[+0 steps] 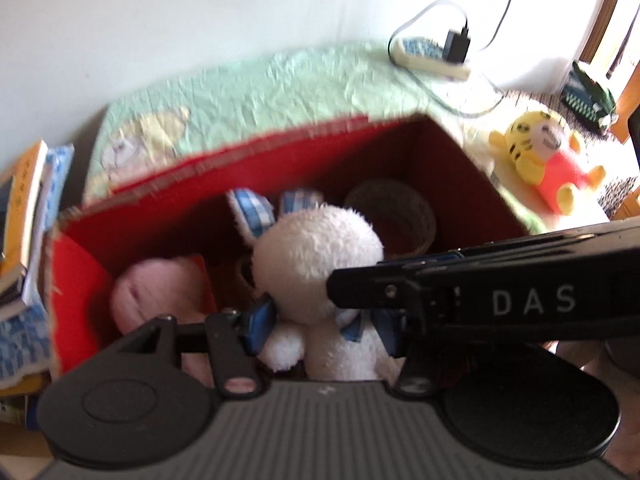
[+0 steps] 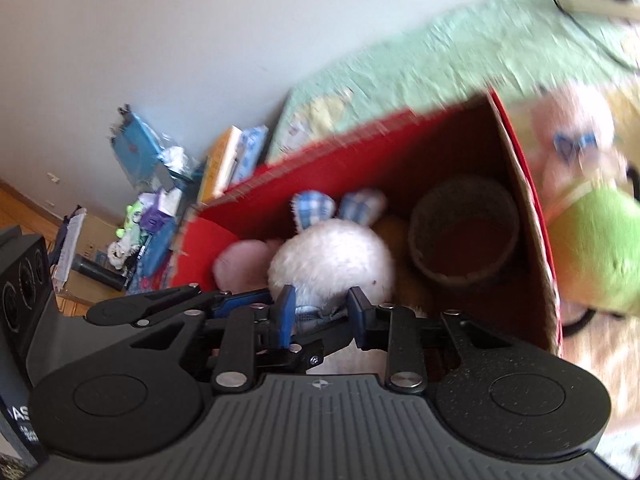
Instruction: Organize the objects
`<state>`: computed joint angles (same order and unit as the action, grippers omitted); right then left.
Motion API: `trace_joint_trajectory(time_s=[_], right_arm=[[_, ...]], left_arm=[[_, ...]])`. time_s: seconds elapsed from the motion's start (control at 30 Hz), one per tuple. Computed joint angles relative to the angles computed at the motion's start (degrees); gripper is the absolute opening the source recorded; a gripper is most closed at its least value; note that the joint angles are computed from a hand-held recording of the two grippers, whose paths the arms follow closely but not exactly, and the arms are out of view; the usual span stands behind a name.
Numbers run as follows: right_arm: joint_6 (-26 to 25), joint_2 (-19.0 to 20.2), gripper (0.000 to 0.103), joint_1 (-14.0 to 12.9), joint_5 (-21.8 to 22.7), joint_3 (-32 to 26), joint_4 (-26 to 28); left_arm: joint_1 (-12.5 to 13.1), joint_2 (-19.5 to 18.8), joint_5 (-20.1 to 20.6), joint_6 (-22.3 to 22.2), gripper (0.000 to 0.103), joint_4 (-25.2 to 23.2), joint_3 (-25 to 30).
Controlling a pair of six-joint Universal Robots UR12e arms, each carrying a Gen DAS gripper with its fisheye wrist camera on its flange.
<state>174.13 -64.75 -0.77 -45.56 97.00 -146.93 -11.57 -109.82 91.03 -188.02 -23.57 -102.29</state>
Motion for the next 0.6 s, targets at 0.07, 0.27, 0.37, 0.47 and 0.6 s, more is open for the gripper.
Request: trace_joint_trajectory(time_s=[0.07,0.27,0.37,0.47,0.6], right_arm=[[0.1,-0.2,0.031,0.1,0.7,0.1,-1.8],[-2.5,0.4,0.019,0.2,5.2,-1.4,1.1],[-0.6,0.4,0.023,0.7,1.3,-0.8,-1.8],[0.0,0.3,0.027,0.9,-3.2,-0.9,-3.3],[1.2,0.6,0.036,1.0,-6.5,-1.7,-0.7]], left_arm=[[0.4,0.6,-0.7,0.5,0.047,2.0,-0.6],[0.9,1.0,-2.5,2.3,0.049,3.8,-1.2],[0.3,0.5,0.2,2.4,0.049,2.8,-1.0],[1.1,1.1,-2.3,1.2,0.053,2.9,-1.7],[1.1,0.7,-2.8,1.0,0.069,2.4,-1.6]])
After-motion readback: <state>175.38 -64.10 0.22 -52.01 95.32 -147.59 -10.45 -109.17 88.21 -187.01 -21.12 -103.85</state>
